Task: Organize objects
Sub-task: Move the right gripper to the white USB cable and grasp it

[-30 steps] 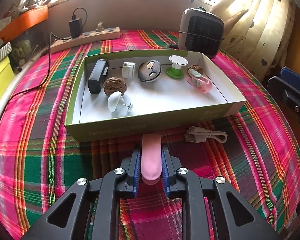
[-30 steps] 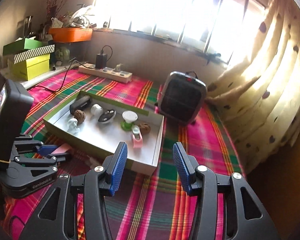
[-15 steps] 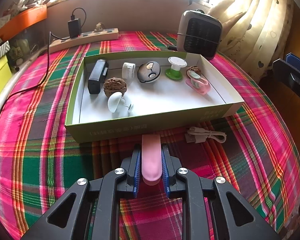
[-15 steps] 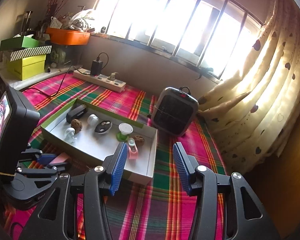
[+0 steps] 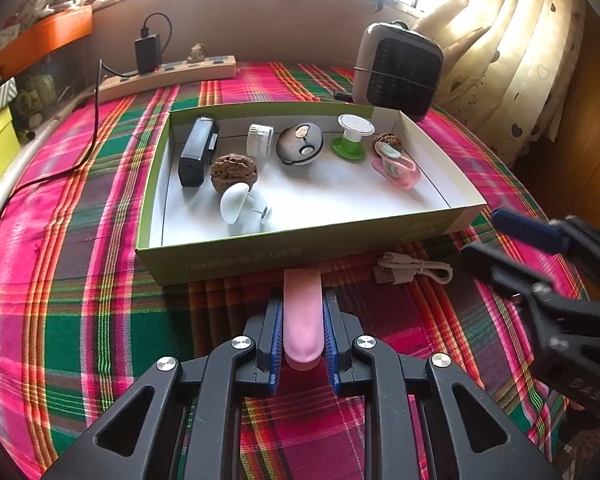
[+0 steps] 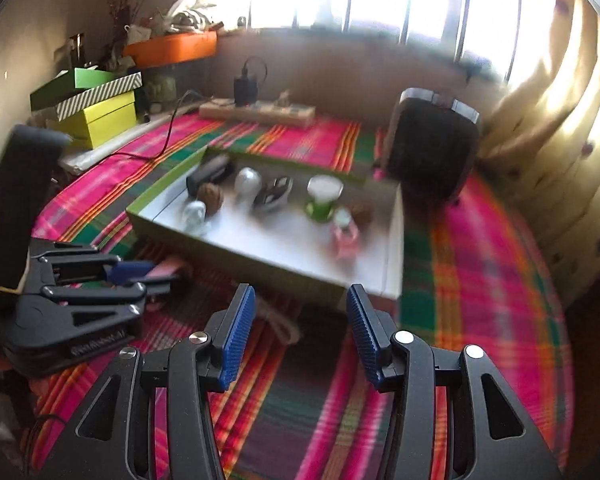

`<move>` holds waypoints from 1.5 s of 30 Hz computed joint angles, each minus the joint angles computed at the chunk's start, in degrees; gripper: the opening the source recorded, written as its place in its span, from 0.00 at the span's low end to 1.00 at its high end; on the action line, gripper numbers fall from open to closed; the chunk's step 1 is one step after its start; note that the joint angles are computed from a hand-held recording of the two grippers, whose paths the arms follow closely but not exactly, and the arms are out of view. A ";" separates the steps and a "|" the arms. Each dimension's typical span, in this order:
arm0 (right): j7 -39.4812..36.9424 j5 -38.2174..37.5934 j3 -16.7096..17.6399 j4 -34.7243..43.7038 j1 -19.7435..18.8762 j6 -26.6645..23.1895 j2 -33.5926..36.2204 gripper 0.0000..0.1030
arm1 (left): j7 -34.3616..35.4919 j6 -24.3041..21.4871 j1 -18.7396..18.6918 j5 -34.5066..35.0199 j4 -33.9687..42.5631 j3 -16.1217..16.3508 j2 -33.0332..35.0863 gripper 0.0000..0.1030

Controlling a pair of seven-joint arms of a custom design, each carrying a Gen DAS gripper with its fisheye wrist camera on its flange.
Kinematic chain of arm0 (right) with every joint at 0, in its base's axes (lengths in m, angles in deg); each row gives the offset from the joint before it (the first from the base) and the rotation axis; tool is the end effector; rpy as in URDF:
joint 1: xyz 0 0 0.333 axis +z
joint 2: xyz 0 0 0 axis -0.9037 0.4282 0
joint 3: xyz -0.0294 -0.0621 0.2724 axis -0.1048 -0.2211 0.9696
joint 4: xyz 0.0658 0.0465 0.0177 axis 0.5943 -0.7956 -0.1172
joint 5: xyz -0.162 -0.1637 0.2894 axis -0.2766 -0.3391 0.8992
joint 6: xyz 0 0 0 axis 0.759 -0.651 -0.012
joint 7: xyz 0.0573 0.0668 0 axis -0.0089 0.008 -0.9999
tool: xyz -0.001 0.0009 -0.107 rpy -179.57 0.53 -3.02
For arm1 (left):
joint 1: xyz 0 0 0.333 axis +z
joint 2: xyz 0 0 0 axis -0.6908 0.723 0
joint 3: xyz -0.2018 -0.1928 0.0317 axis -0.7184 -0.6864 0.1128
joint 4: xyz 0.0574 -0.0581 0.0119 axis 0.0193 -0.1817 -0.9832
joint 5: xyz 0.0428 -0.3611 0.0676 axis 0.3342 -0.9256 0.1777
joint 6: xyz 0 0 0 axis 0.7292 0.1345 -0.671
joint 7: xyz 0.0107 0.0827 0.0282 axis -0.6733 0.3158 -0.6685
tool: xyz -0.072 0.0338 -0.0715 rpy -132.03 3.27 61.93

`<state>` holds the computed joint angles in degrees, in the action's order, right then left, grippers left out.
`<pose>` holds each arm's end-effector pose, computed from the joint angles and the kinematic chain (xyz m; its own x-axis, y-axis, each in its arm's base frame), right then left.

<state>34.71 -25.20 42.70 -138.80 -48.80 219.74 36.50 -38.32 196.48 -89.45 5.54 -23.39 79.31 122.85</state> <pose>0.4941 0.3019 0.2916 0.6473 -0.7606 0.0489 -0.5039 -0.4752 -0.7213 0.4557 -0.5175 0.2611 0.1068 -0.9849 0.1365 -0.7694 -0.1688 -0.6160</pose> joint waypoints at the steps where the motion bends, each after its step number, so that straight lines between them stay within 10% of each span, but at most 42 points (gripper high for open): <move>1: -1.61 0.99 3.17 0.57 -3.00 -1.32 0.73 0.47 | -0.17 0.13 0.00 0.02 -0.06 0.03 -0.03 0.17; 4: -0.70 -2.44 5.99 2.32 -6.44 -3.17 2.61 0.47 | 0.06 0.04 0.03 -0.11 -0.05 -0.03 -0.04 0.17; 8: -4.94 -4.50 18.94 4.17 -18.97 -7.06 6.74 0.47 | -0.04 0.06 0.00 -0.11 -0.04 0.02 -0.05 0.17; 28: -23.65 7.64 33.59 5.07 -29.94 -15.15 11.81 0.47 | -0.18 0.33 0.03 0.06 -0.30 0.07 -0.16 0.17; 45: -23.38 14.71 14.23 8.62 -9.23 -12.98 7.87 0.47 | -0.27 0.49 0.05 0.10 -0.20 0.08 -0.05 0.17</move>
